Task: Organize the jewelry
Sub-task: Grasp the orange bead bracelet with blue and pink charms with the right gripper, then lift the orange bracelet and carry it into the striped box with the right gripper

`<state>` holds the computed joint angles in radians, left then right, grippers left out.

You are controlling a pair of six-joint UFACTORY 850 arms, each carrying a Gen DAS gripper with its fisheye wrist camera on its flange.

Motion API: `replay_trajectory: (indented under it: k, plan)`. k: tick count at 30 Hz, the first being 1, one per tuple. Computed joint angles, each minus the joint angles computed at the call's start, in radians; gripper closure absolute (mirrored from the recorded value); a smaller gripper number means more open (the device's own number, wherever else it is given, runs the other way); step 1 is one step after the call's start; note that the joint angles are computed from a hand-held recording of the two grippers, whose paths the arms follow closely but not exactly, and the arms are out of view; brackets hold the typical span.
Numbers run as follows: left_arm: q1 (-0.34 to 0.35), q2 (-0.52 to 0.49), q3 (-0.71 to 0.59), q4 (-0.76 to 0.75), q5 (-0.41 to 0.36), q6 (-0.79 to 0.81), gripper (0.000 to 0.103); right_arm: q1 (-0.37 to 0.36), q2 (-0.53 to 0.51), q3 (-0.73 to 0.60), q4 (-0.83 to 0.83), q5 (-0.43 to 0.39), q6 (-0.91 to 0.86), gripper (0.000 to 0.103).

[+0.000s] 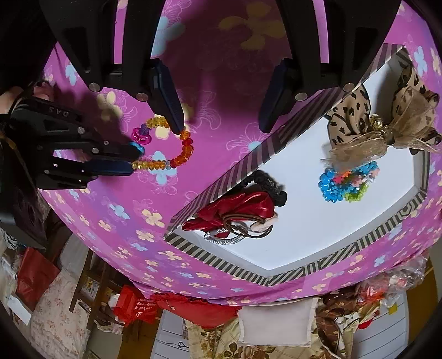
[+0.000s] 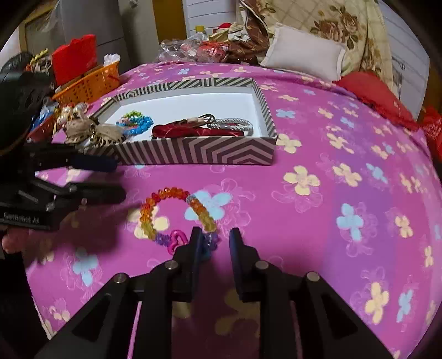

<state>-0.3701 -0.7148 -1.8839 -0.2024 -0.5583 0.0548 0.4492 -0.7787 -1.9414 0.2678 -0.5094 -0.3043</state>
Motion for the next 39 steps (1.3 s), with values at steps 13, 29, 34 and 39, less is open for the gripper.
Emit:
replay_trajectory:
  k: [13, 29, 34, 39]
  plan:
    - [-0.012, -0.009, -0.008, 0.041, 0.009, -0.027, 0.042, 0.01, -0.008, -0.006, 0.015, 0.022, -0.006, 0.083]
    - [-0.012, -0.009, -0.012, 0.074, 0.004, -0.057, 0.042, 0.048, -0.063, -0.093, -0.314, 0.006, 0.286, 0.077]
    - [-0.014, -0.011, -0.015, 0.077, 0.0, -0.054, 0.042, 0.048, -0.054, -0.083, -0.296, 0.006, 0.263, 0.081]
    - [-0.015, -0.015, -0.018, 0.08, -0.002, -0.06, 0.042, 0.046, -0.046, -0.068, -0.282, 0.009, 0.264, 0.081]
